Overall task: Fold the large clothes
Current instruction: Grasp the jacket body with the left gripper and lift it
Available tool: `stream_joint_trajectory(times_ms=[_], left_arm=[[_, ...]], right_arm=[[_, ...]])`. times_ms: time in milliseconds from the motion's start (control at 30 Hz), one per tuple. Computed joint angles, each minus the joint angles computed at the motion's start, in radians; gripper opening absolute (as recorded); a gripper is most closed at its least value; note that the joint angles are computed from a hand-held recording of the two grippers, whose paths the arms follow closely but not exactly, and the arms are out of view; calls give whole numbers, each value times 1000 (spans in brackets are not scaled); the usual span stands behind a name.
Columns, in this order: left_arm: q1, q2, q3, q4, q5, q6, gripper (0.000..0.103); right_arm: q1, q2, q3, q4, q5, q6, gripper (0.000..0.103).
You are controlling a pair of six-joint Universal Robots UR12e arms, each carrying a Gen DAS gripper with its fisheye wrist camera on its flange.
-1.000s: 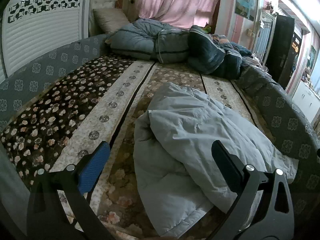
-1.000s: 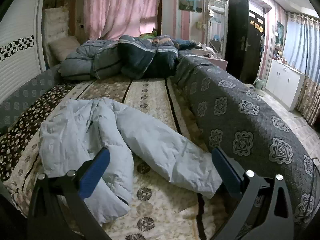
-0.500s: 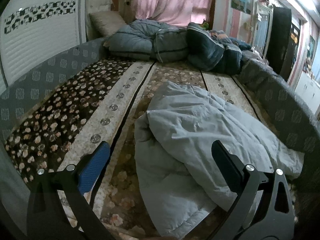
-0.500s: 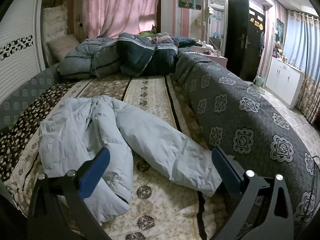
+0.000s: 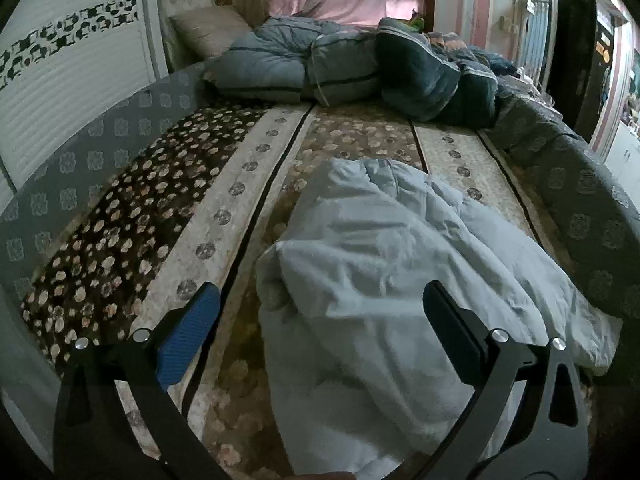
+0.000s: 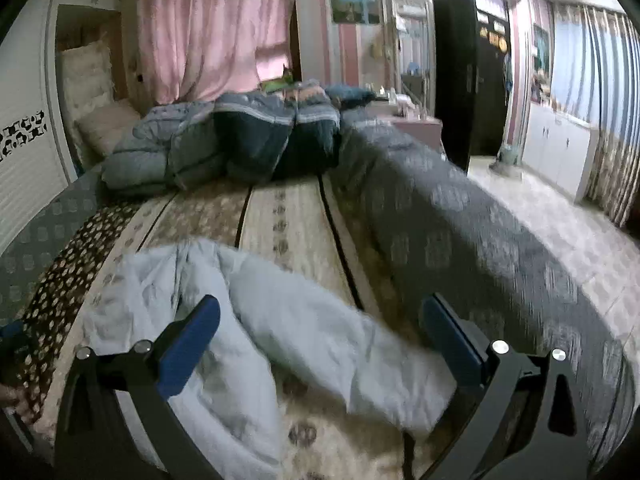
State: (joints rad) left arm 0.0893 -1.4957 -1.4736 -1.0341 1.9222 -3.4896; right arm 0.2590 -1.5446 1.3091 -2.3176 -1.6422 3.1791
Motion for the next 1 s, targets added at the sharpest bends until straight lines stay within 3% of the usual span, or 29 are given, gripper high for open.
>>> stream_joint_trajectory(times_ms=[67, 133, 233, 300, 367, 433, 467, 533, 600, 767, 800, 867, 933, 1000], left_arm=[[-5, -13, 10, -1, -26, 3, 100], [-16, -21, -2, 14, -62, 2, 100], [-39, -51, -5, -18, -71, 5, 100], [-45, -78, 9, -56, -98, 8, 100], [-55, -103, 22, -72, -79, 24, 100], [-62, -133, 34, -105, -18, 27, 100], [-53, -139, 36, -123, -28, 14, 100], [-11, -136, 23, -164, -125, -78, 100], [16, -137, 12, -200, -177, -125, 100], [49, -156, 11, -231, -284, -90, 100], [53, -155, 6, -218, -296, -89, 94], [60, -149, -6, -172, -305, -74, 42], [46, -151, -3, -147, -273, -44, 22], [39, -150, -1, -136, -254, -10, 13]], right_arm=[[3, 27, -23, 27, 26, -1, 101], [-6, 25, 18, -2, 87, 19, 101], [-2, 51, -10, 136, 94, -16, 101], [-4, 55, -7, 74, 108, -61, 101], [-3, 55, 18, -18, 68, -85, 101], [-8, 68, 9, 2, 39, -91, 101], [-15, 73, 6, 25, 41, -81, 101], [-33, 86, -2, 86, 61, -39, 101], [-43, 100, -12, 132, 68, -15, 101], [-37, 124, -17, 159, 44, -16, 101], [-38, 123, -15, 164, 52, -15, 101], [-39, 122, -15, 174, 75, -16, 101], [-35, 122, -16, 183, 94, -25, 101], [-28, 125, -20, 186, 90, -29, 101]])
